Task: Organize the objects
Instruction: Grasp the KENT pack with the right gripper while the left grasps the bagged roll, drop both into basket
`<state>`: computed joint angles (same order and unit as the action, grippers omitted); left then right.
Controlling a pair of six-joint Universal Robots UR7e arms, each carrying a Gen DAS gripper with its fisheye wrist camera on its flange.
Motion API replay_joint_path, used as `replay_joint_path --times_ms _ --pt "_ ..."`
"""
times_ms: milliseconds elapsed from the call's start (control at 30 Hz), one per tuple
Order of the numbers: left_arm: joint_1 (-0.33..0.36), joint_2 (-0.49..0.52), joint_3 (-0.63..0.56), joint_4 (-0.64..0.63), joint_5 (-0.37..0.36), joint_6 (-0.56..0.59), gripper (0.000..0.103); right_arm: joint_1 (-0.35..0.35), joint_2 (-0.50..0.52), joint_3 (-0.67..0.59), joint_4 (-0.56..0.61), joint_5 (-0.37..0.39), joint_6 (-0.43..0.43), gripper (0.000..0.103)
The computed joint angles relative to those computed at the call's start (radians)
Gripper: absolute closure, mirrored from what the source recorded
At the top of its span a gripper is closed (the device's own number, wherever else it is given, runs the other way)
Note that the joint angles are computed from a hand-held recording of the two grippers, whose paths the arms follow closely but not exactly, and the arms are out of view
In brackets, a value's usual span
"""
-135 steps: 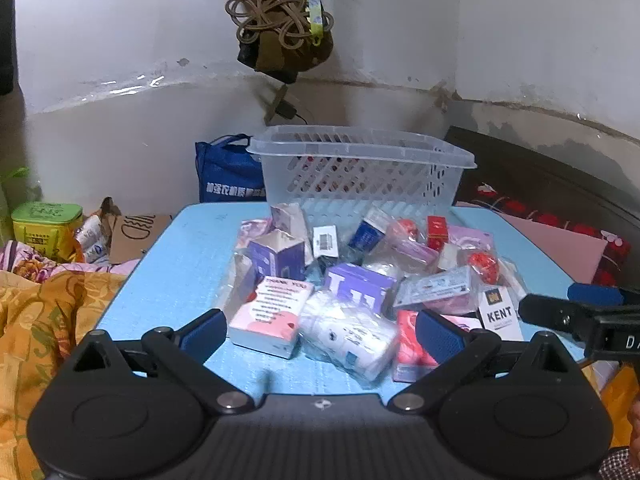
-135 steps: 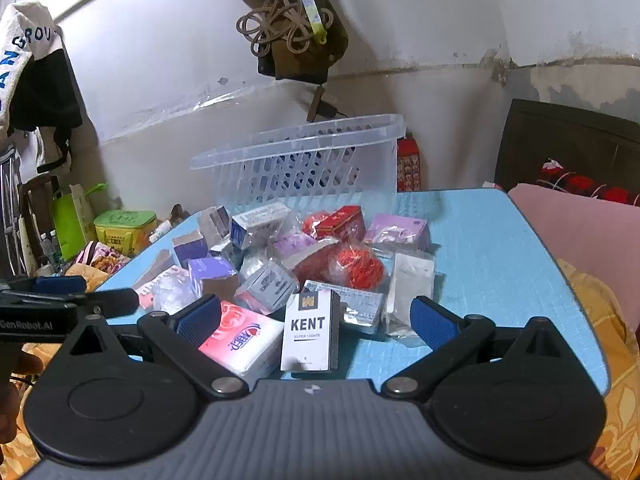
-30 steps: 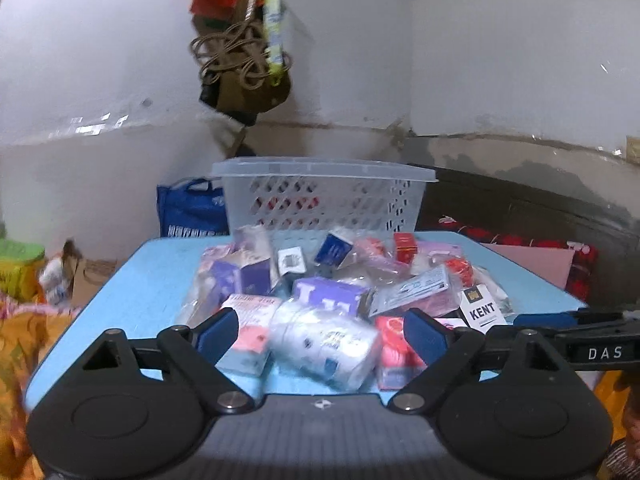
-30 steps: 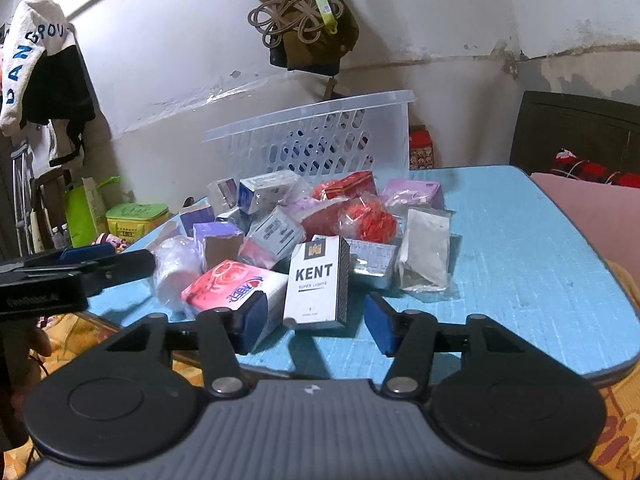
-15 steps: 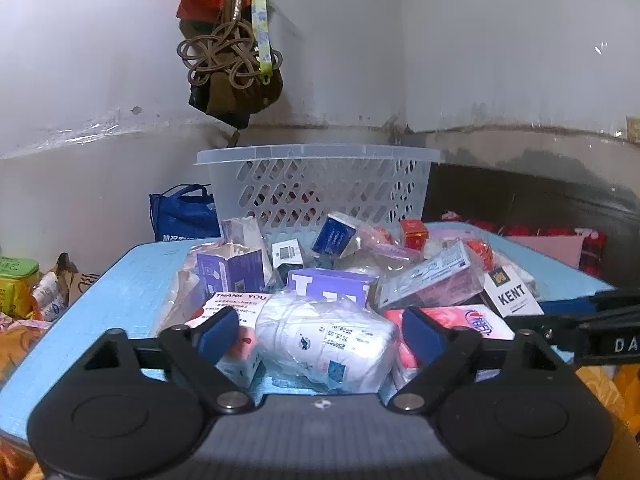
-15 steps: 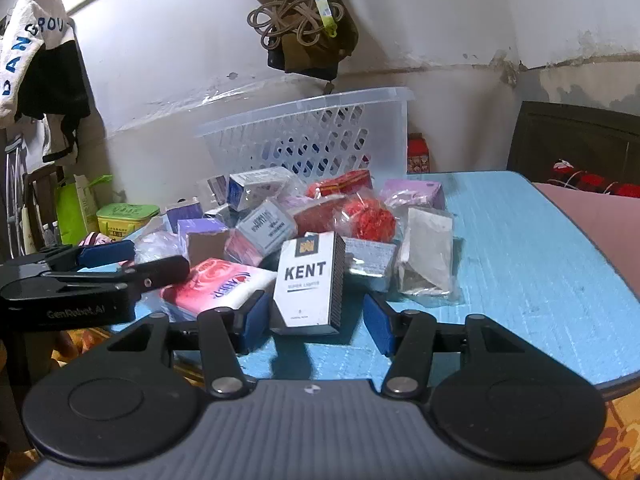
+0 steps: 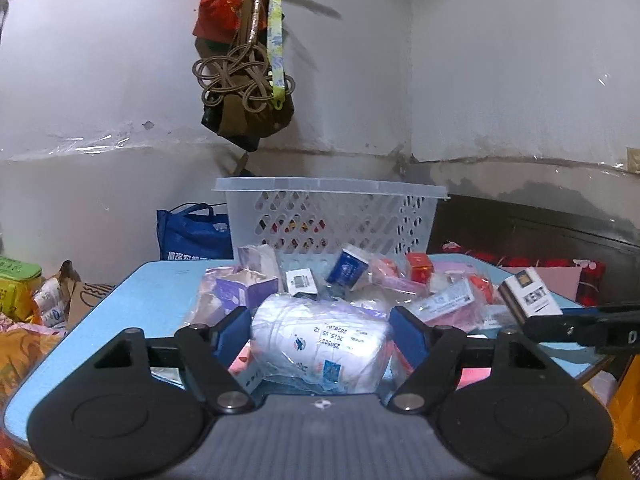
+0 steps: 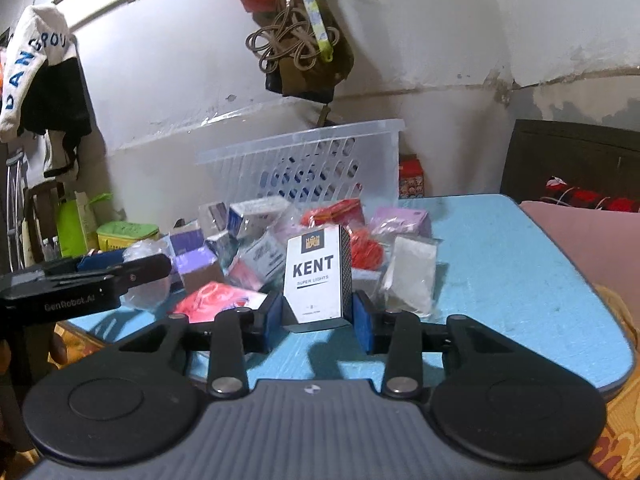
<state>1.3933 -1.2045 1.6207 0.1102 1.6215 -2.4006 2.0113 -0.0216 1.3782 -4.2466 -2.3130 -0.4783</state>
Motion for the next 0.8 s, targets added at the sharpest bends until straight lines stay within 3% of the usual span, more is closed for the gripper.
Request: replay_joint_path --times_ms 233,367,533,600,700,800 --pt "-0.009 -0.028 0.003 -0.020 0.025 -0.032 0.024 0.010 -0.037 0.017 0.002 0.013 0.014 0.062" --pt "-0.034 -0.002 -0.079 0.010 0.034 -0.062 0.024 0.009 -0.071 -0.012 0.038 0.040 -0.027 0.062" --pt "-0.085 0.098 -0.287 0.067 0.021 -0.131 0.024 -0.005 -0.078 -0.169 0.110 0.105 -0.148 0.062" --pt "-0.116 0.173 -0.410 0.111 -0.019 -0.140 0.024 -0.022 -0.048 -0.296 0.162 0.120 -0.207 0.062" --pt "-0.153 0.310 -0.623 0.225 -0.110 -0.136 0.024 -0.057 -0.023 -0.409 0.262 0.170 -0.192 0.062" --pt "-0.162 0.428 -0.799 0.343 -0.176 -0.148 0.024 -0.081 0.023 -0.527 0.358 0.167 -0.225 0.061"
